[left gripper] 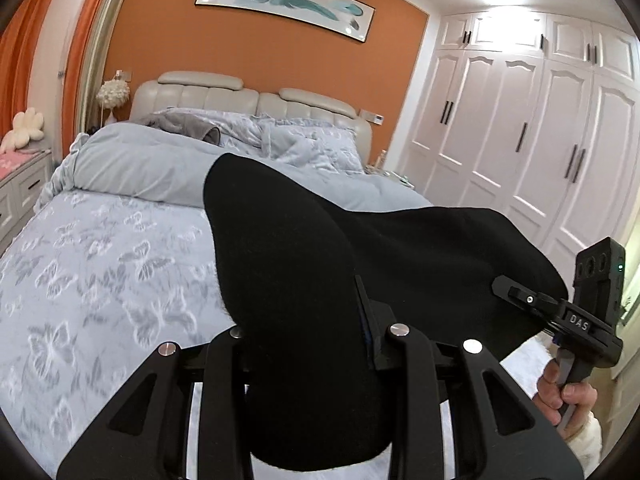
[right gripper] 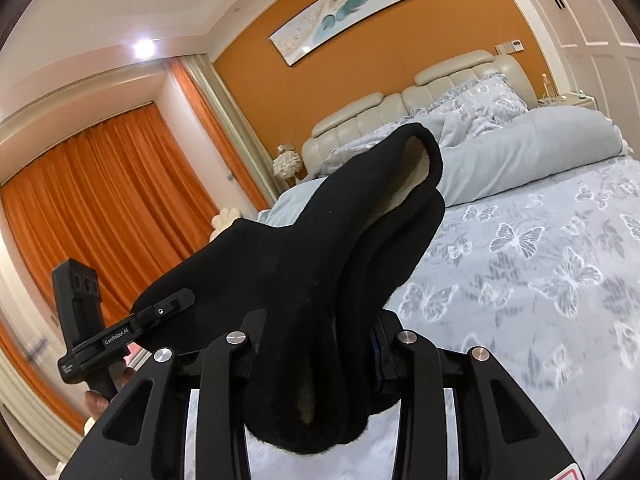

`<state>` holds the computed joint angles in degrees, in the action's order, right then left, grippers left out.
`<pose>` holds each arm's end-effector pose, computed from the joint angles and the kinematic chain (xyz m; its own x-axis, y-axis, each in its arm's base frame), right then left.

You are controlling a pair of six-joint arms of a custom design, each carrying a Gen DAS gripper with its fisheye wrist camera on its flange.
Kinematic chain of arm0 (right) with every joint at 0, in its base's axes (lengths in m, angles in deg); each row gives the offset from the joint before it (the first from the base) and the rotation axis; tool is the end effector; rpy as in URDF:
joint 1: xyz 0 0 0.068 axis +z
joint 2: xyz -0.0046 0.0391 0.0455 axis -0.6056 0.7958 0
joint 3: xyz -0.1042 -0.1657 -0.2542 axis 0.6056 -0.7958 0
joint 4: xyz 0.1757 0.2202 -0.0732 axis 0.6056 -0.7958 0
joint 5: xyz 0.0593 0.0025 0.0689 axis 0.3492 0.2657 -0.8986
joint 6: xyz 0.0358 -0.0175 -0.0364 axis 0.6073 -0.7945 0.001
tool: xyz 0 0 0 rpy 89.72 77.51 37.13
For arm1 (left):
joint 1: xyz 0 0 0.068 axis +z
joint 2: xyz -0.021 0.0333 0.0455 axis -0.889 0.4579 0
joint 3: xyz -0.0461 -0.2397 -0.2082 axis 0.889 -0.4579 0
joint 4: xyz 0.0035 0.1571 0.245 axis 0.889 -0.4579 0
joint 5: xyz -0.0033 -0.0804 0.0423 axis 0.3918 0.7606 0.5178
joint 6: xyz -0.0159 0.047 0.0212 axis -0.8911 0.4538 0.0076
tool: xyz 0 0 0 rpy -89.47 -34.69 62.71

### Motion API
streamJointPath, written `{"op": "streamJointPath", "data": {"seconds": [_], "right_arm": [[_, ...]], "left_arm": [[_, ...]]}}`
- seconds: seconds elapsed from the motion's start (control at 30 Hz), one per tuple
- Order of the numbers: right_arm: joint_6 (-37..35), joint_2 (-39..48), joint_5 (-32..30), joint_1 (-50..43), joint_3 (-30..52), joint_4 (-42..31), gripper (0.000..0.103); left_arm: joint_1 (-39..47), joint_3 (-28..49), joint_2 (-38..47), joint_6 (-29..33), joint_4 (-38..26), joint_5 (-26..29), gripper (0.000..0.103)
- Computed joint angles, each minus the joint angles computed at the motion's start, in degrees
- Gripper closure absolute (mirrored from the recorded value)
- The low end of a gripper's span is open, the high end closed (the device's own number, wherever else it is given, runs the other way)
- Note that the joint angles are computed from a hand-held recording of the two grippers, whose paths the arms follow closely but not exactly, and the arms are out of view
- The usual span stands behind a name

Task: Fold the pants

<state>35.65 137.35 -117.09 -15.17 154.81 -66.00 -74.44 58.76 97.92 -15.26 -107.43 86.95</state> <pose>0.3299 0.1516 0.3963 -0.6020 0.1168 -0.7899 -0.5393 0.6701 0.5101 0.2053 -0.0407 0.4279 -0.4503 -0.2351 -0.8614 0.0194 0.9619 -0.2726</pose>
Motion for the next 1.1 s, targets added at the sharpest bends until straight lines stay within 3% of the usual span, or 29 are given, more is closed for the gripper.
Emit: {"op": "streamJointPath", "data": {"seconds": [0.17,0.4,0.53,0.6,0.7,0.8,0.93,1.0,1.03,1.1], "right_arm": [[-0.4,12.8,-1.3,-1.2,3.4,6.2,0.07],[-1.8,31.1,-0.4,-1.2,7.6,9.1,0.07],[-4.4,36.3,1.6,-0.8,4.7,10.3,0.068],[-3.3,36.3,-1.6,-1.9,1.2,14.5,0.067],[-3.6,34.6,-1.3,-1.6,1.1,13.1,0.068],[-4.2,31.8,-1.7,-1.2,0.5,11.3,0.068],[-4.9,29.4,-4.5,-1.6,-3.3,10.9,0.068],[-7.8,29.9,-2.1,-0.9,-2.1,7.7,0.068],[-7.7,30.7,-1.4,-0.8,-2.1,8.0,0.067],[-6.3,33.5,-1.4,-1.2,-2.2,9.8,0.055]], "left_arm": [[7.0,-5.2,10.4,1.2,13.7,5.3,0.073],[10.0,-13.2,28.6,4.6,32.2,4.8,0.073],[11.3,-17.6,36.3,3.7,38.3,6.9,0.072],[12.3,-21.4,36.2,3.6,42.9,8.7,0.07],[13.4,-23.4,35.7,3.0,44.1,11.2,0.07],[14.1,-23.1,32.4,2.3,41.0,12.9,0.071],[17.5,-23.9,31.2,1.0,38.5,19.6,0.071],[17.8,-25.3,30.6,2.1,38.6,20.1,0.071],[17.6,-26.3,30.9,3.4,39.5,19.6,0.071],[16.9,-26.7,33.0,3.4,40.6,17.9,0.067]]}}
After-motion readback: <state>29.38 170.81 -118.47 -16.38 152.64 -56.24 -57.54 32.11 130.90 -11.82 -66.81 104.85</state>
